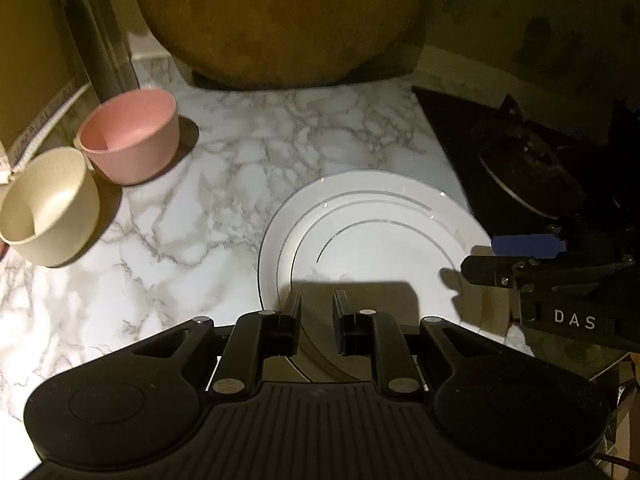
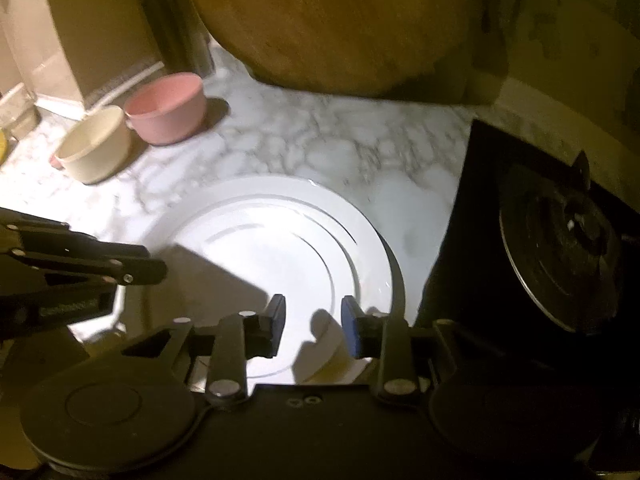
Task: Organize plates and bowls
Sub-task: 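Move both tools to the pink bear-shaped dish near the sink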
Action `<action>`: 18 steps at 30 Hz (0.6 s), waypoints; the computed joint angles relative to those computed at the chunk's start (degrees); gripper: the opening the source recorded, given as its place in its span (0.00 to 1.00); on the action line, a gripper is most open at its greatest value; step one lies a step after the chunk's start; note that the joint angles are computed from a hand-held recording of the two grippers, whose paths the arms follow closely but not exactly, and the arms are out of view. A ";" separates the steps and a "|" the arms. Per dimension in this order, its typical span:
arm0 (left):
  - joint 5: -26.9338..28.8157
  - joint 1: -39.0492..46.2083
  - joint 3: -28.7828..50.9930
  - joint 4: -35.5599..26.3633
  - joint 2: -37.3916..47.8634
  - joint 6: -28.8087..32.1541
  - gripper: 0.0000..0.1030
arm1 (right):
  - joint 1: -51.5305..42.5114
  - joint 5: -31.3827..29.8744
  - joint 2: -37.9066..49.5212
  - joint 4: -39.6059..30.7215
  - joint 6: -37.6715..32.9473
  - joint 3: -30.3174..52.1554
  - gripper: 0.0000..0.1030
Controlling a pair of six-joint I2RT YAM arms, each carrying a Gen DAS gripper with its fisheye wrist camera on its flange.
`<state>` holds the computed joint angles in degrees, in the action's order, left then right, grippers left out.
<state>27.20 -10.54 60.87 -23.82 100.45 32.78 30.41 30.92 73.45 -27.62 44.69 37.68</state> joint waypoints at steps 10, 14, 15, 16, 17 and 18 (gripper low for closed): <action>4.69 5.76 -2.02 -1.21 -7.18 1.49 0.16 | 6.48 5.04 -3.46 0.25 -1.07 2.56 0.50; 6.25 9.03 -2.03 -0.93 -9.03 1.08 0.33 | 9.18 7.44 -2.60 2.67 -3.18 3.90 0.61; 6.80 10.14 -2.36 -0.25 -9.71 0.67 0.47 | 9.79 7.99 -2.04 3.41 -3.83 4.33 0.62; 7.09 10.94 -2.79 0.94 -10.21 -0.05 0.53 | 10.32 8.33 -1.46 4.39 -4.72 4.84 0.64; 7.51 12.03 -3.38 2.29 -10.92 -0.74 0.60 | 10.66 8.43 -0.96 5.21 -5.25 5.23 0.66; 7.96 13.00 -3.60 2.91 -11.41 -0.89 0.61 | 10.93 8.33 -0.34 6.24 -5.97 5.75 0.69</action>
